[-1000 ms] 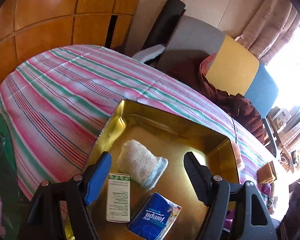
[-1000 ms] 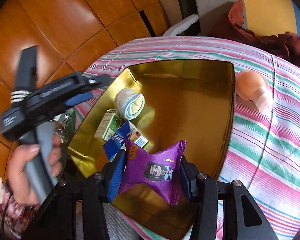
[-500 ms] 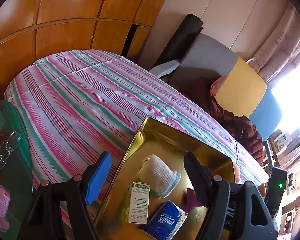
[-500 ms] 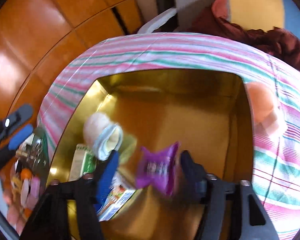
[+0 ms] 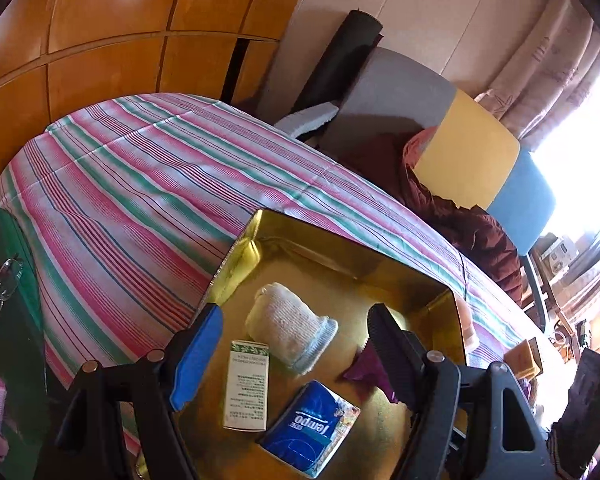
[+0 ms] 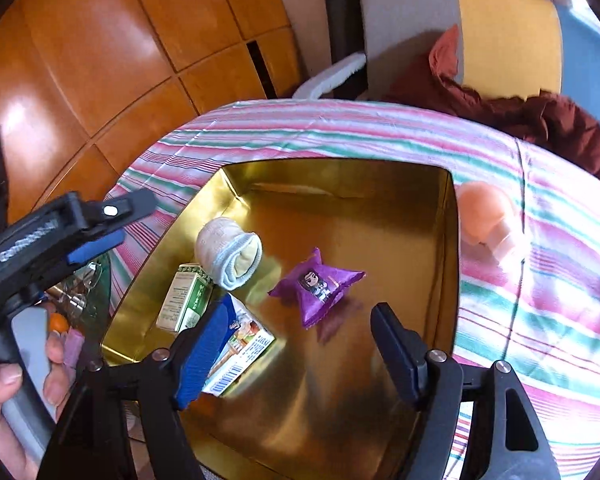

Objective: Organize objects
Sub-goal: 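Carry the sock roll and purple packet into the gold tray and release both, then grasp the second purple snack packet with the right tool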

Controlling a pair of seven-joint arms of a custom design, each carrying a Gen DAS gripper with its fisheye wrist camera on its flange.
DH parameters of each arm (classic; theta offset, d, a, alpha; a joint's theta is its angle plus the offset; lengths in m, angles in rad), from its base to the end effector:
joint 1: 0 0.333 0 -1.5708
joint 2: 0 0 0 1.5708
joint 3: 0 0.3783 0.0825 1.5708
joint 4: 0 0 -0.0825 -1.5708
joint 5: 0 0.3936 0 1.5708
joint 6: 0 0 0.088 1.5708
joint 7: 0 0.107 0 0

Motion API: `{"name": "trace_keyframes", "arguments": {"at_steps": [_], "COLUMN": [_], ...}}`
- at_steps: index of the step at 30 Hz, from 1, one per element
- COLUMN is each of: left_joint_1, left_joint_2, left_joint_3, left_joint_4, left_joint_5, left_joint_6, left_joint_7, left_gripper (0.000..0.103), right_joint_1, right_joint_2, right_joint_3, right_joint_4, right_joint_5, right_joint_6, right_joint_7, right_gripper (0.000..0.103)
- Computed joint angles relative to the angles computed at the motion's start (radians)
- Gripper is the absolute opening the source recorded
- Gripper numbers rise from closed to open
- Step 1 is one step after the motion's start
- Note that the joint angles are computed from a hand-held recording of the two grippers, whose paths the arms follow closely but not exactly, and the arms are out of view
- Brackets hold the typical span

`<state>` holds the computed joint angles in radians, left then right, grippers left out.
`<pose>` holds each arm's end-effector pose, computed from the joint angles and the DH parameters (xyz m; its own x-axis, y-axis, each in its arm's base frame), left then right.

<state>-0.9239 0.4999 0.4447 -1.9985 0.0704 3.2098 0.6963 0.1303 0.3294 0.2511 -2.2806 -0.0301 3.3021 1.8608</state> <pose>0.5907 -0.3596 0.3631 0.0588 -0.9381 0.3414 -0.7452 -0.2688 -0.6102 0.5655 0.2205 0.3466 0.1614 -0.9555 -0.2468 -0.7997 0.0199 -0.6001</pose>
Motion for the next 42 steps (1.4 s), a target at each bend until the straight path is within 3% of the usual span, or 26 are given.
{"name": "trace_keyframes", "arguments": {"at_steps": [3, 7, 11, 14, 19, 23, 28, 35, 42], "left_joint_1": [0.015, 0.018, 0.015, 0.019, 0.033, 0.048, 0.112, 0.306, 0.300], "left_joint_2": [0.003, 0.009, 0.014, 0.013, 0.012, 0.014, 0.014, 0.038, 0.048], "left_joint_3": [-0.027, -0.046, -0.064, -0.088, -0.140, -0.186, -0.301, -0.593, -0.646], "left_joint_4": [0.006, 0.017, 0.027, 0.032, 0.043, 0.059, 0.071, 0.114, 0.119], "left_joint_5": [0.002, 0.015, 0.034, 0.045, 0.049, 0.063, 0.085, 0.087, 0.096], "left_joint_6": [-0.002, -0.006, -0.003, 0.009, 0.017, 0.002, 0.006, -0.062, -0.065], "left_joint_7": [0.008, 0.023, 0.046, 0.075, 0.140, 0.195, 0.276, 0.428, 0.510], "left_gripper": [0.076, 0.076, 0.076, 0.076, 0.076, 0.076, 0.076, 0.076, 0.076], "right_joint_1": [0.067, 0.104, 0.206, 0.253, 0.214, 0.243, 0.241, 0.228, 0.071], "right_joint_2": [-0.022, -0.055, -0.091, -0.110, -0.137, -0.161, -0.194, -0.241, -0.275], "right_joint_3": [-0.068, -0.114, -0.224, -0.275, -0.263, -0.300, -0.326, -0.388, -0.398], "right_joint_4": [-0.027, -0.074, -0.124, -0.152, -0.197, -0.247, -0.318, -0.396, -0.453], "right_joint_5": [0.013, 0.029, 0.098, 0.160, 0.189, 0.278, 0.415, 0.695, 0.680], "right_joint_6": [0.023, 0.065, 0.103, 0.119, 0.140, 0.179, 0.185, 0.125, 0.061], "right_joint_7": [-0.002, 0.005, -0.023, -0.061, -0.074, -0.140, -0.243, -0.440, -0.411], "right_gripper": [0.075, 0.075, 0.075, 0.076, 0.077, 0.077, 0.077, 0.077, 0.077]}}
